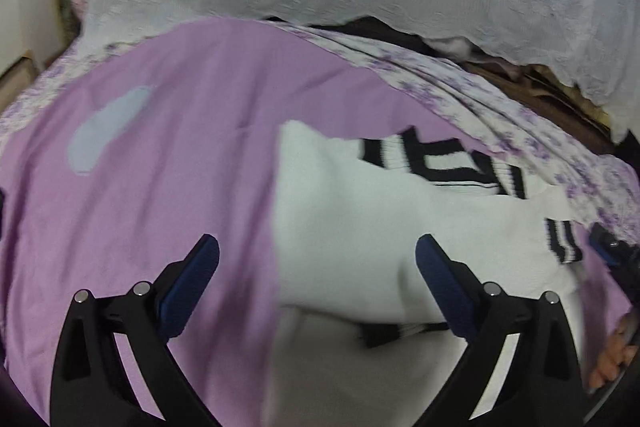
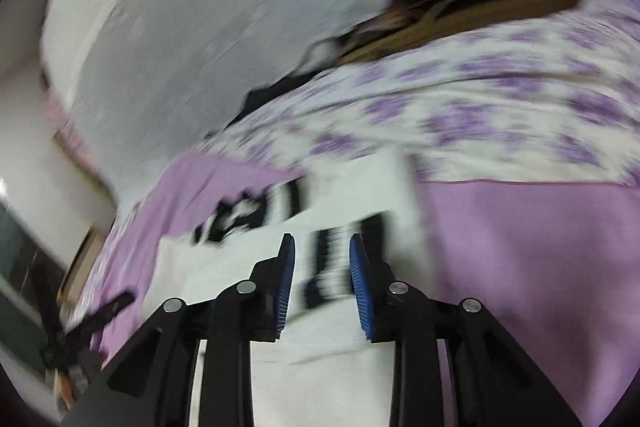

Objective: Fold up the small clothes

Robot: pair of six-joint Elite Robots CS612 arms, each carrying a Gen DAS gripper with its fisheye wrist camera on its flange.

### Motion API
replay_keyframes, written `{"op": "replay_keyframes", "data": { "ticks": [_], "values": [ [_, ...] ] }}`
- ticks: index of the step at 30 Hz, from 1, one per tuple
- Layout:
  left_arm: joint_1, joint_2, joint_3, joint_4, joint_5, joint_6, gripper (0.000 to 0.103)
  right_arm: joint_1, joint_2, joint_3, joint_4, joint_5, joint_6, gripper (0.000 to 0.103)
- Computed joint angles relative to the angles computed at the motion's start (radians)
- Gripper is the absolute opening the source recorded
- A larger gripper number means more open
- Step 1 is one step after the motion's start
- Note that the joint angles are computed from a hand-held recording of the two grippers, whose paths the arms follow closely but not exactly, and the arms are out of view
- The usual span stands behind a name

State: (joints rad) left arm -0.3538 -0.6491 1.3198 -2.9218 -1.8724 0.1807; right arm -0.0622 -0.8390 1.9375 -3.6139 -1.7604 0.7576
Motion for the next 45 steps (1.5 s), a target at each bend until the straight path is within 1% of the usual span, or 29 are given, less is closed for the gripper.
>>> {"op": "replay_keyframes", "data": {
  "ticks": [2, 4, 5, 6, 7, 9, 11, 12, 14, 16, 17, 19, 22, 24, 26, 28, 30, 31, 32, 33, 34, 35, 37, 39, 40, 41, 42, 44, 45],
  "values": [
    [-0.008, 0.021, -0.038, 0.055, 0.008, 0.029, 0.097, 0.002, 0.009, -0.032, 0.050, 0.005, -0.019, 0.029],
    [-0.026, 0.060, -0.091, 0.114, 0.118, 0.019, 0.097, -0.009, 0.019, -0.054, 0.138, 0.013, -0.030, 0.031],
    [-0.025, 0.084, -0.129, 0.165, 0.138, 0.009, 0.099, -0.020, 0.032, -0.052, 0.128, 0.024, -0.034, 0.027],
    [-0.020, 0.102, -0.149, 0.174, 0.117, -0.006, 0.099, -0.021, 0.035, -0.042, 0.103, 0.017, -0.034, 0.016],
    [-0.018, 0.098, -0.141, 0.141, 0.108, 0.000, 0.099, -0.028, 0.032, -0.034, 0.097, 0.034, -0.016, 0.010],
    [-0.023, 0.093, -0.131, 0.129, 0.129, -0.003, 0.099, -0.025, 0.025, -0.023, 0.084, 0.030, -0.014, 0.010],
    [-0.019, 0.080, -0.103, 0.085, 0.133, -0.012, 0.099, -0.003, 0.016, -0.010, 0.060, -0.041, -0.034, 0.016],
    [-0.010, 0.071, -0.087, 0.055, 0.106, -0.025, 0.099, 0.003, 0.018, -0.014, 0.048, -0.051, -0.056, 0.020],
    [-0.002, 0.059, -0.065, 0.025, 0.111, -0.027, 0.099, 0.017, 0.012, -0.008, 0.017, -0.068, -0.111, 0.023],
    [0.002, 0.053, -0.055, 0.034, 0.151, -0.010, 0.099, 0.024, 0.004, -0.007, 0.047, -0.080, -0.139, 0.037],
    [0.003, 0.056, -0.059, 0.062, 0.174, 0.001, 0.099, 0.026, -0.002, -0.011, 0.101, -0.087, -0.144, 0.040],
    [-0.001, 0.065, -0.062, 0.078, 0.210, 0.021, 0.099, 0.021, 0.012, -0.031, 0.182, -0.068, -0.134, 0.041],
    [-0.009, 0.054, -0.039, 0.031, 0.256, 0.020, 0.099, 0.023, 0.007, -0.022, 0.142, -0.082, -0.125, 0.040],
    [0.004, 0.049, -0.054, 0.036, 0.183, -0.027, 0.099, 0.022, 0.009, -0.018, 0.085, -0.085, -0.123, 0.040],
    [0.008, 0.052, -0.083, 0.057, 0.143, -0.049, 0.099, 0.019, 0.007, -0.028, 0.079, -0.085, -0.132, 0.040],
    [-0.006, 0.070, -0.129, 0.069, 0.189, -0.030, 0.099, 0.016, 0.011, -0.047, 0.097, -0.104, -0.145, 0.040],
    [-0.025, 0.105, -0.190, 0.085, 0.292, -0.020, 0.099, 0.008, 0.019, -0.062, 0.120, -0.112, -0.140, 0.041],
    [-0.031, 0.138, -0.245, 0.121, 0.348, -0.034, 0.099, 0.002, 0.023, -0.069, 0.145, -0.109, -0.131, 0.041],
    [-0.031, 0.162, -0.284, 0.162, 0.370, -0.050, 0.099, -0.006, 0.026, -0.077, 0.200, -0.101, -0.122, 0.041],
    [-0.025, 0.188, -0.327, 0.217, 0.355, -0.067, 0.099, -0.020, 0.036, -0.079, 0.214, -0.061, -0.117, 0.041],
    [-0.014, 0.203, -0.349, 0.230, 0.303, -0.109, 0.099, -0.023, 0.039, -0.074, 0.185, -0.054, -0.113, 0.041],
    [-0.012, 0.197, -0.334, 0.202, 0.293, -0.110, 0.099, -0.026, 0.035, -0.068, 0.176, -0.045, -0.103, 0.040],
    [-0.018, 0.175, -0.282, 0.125, 0.330, -0.083, 0.099, -0.016, 0.034, -0.055, 0.117, -0.077, -0.108, 0.040],
    [-0.006, 0.145, -0.227, 0.075, 0.261, -0.078, 0.098, -0.001, 0.025, -0.036, 0.070, -0.102, -0.132, 0.041],
    [0.007, 0.123, -0.191, 0.042, 0.186, -0.075, 0.098, 0.005, 0.021, -0.029, 0.054, -0.103, -0.147, 0.041],
    [0.013, 0.105, -0.160, 0.020, 0.152, -0.060, 0.098, 0.013, 0.015, -0.027, 0.061, -0.113, -0.166, 0.041],
    [0.012, 0.094, -0.143, 0.016, 0.154, -0.045, 0.098, 0.017, 0.012, -0.032, 0.098, -0.119, -0.175, 0.043],
    [-0.005, 0.085, -0.115, 0.055, 0.228, 0.038, 0.099, 0.015, 0.017, -0.054, 0.224, -0.099, -0.178, 0.051],
    [-0.012, 0.093, -0.116, 0.066, 0.257, 0.062, 0.099, 0.019, 0.023, -0.062, 0.238, -0.110, -0.184, 0.052]
  ]
}}
